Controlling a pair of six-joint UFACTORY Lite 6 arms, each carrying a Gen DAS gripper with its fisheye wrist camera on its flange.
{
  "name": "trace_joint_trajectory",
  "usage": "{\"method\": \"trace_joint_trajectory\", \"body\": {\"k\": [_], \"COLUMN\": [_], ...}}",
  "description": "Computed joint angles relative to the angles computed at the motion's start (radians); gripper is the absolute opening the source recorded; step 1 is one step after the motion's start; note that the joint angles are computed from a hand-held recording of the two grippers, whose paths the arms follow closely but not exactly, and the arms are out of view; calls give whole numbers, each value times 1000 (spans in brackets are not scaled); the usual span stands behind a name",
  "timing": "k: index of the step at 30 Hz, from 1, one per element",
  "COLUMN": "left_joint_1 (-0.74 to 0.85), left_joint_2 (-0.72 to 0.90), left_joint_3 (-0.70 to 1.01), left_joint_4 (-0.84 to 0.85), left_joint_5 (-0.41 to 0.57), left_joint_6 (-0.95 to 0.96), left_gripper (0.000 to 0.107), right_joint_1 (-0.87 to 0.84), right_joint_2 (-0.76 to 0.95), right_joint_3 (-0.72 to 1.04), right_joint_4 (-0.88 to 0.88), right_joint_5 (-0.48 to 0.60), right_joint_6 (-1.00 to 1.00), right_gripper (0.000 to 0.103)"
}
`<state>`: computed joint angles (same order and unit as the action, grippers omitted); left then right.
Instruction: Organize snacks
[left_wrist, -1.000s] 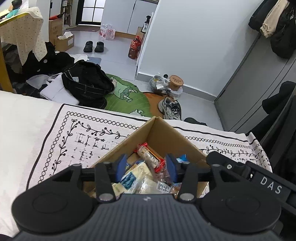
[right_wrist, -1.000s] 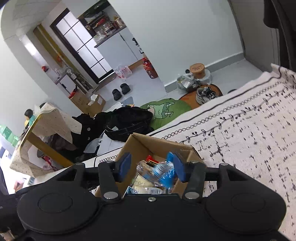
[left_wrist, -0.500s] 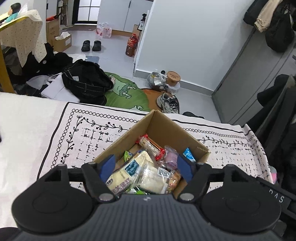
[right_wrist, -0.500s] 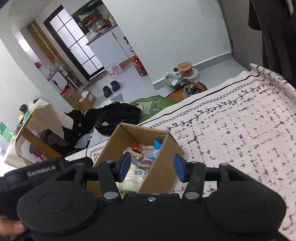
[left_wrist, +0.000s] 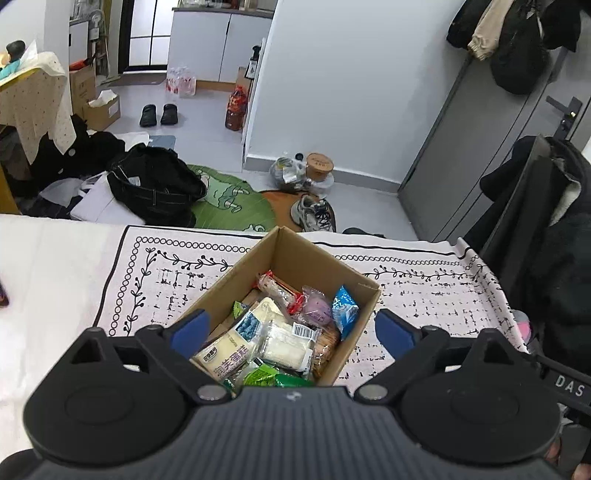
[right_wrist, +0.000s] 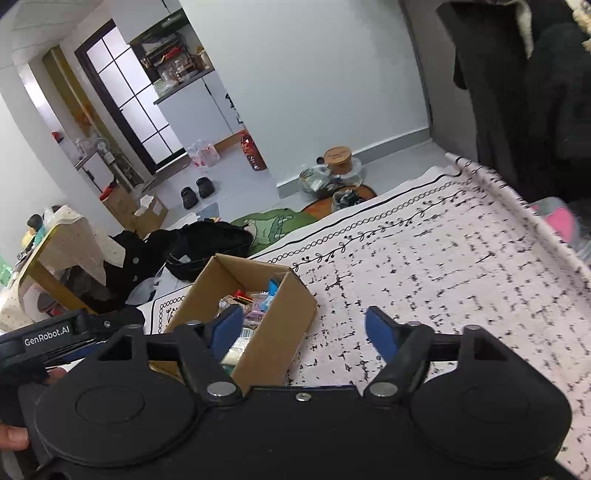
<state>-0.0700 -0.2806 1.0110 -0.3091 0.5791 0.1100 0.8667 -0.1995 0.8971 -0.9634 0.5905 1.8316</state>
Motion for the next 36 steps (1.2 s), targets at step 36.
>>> {"method": "trace_joint_trajectory", "body": {"k": [36], "left_joint_1": [302], "left_joint_2": [-576], "left_joint_3": [-88], "left_joint_4": [-240], "left_joint_5": [486], "left_joint_6": [405], "left_gripper": [103], "right_joint_1": [750], "right_joint_2": [42], "right_joint_3": [277], "right_joint_4": [30], "right_joint_5": [971], "right_joint_6": [284], "right_gripper": [103]}}
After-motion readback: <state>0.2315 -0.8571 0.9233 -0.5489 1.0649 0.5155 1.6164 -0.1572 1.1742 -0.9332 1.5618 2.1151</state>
